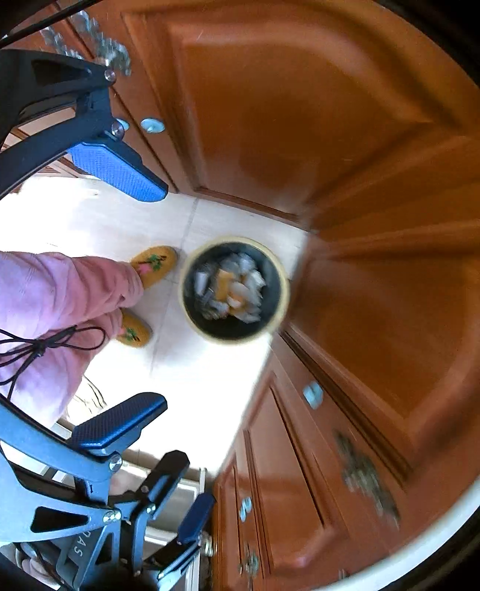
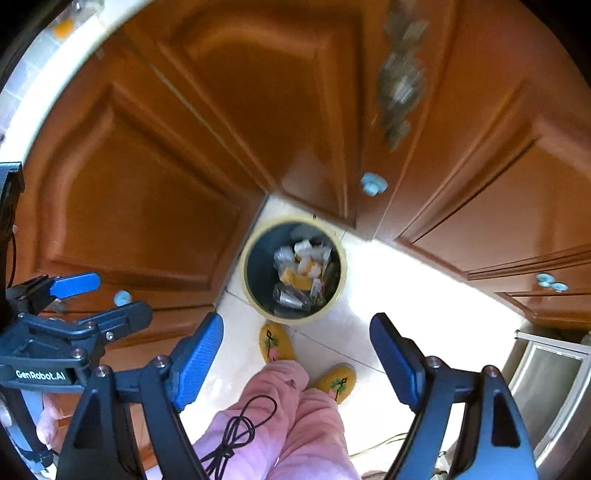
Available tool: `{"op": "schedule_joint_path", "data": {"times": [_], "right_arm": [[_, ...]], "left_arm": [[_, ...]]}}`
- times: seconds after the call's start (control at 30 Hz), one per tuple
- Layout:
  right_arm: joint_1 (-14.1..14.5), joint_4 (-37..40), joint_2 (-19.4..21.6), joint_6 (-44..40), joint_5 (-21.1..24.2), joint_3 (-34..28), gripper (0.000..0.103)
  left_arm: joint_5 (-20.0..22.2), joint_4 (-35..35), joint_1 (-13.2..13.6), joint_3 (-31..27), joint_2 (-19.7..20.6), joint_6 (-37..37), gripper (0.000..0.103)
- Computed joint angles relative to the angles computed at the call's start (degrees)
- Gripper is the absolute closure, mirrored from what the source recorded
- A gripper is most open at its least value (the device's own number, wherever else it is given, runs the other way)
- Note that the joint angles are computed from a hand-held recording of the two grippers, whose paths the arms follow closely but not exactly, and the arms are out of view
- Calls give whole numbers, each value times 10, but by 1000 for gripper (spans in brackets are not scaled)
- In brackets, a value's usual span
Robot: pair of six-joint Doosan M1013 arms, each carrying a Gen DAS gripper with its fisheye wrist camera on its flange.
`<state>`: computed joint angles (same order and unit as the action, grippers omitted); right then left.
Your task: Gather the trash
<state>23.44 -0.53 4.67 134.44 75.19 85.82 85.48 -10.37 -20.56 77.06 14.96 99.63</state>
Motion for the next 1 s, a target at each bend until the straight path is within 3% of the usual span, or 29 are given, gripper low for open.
{"op": "schedule_joint_path", "data": {"times": [0.3, 0.67, 0.93, 1.0], "right_arm": [[0, -72, -27, 52, 63, -87, 21], [-5, -153, -31, 71, 92, -183, 21], [10, -219, -21, 73, 104, -251, 21], [13, -223, -19, 73, 100, -267, 21]], "left_arm": [[19, -15, -22, -130, -5, -4, 1], [43, -23, -39, -295, 28, -10, 1], [36, -7, -53, -366, 40, -43, 1], [17, 5, -55, -365, 33, -47, 1]]}}
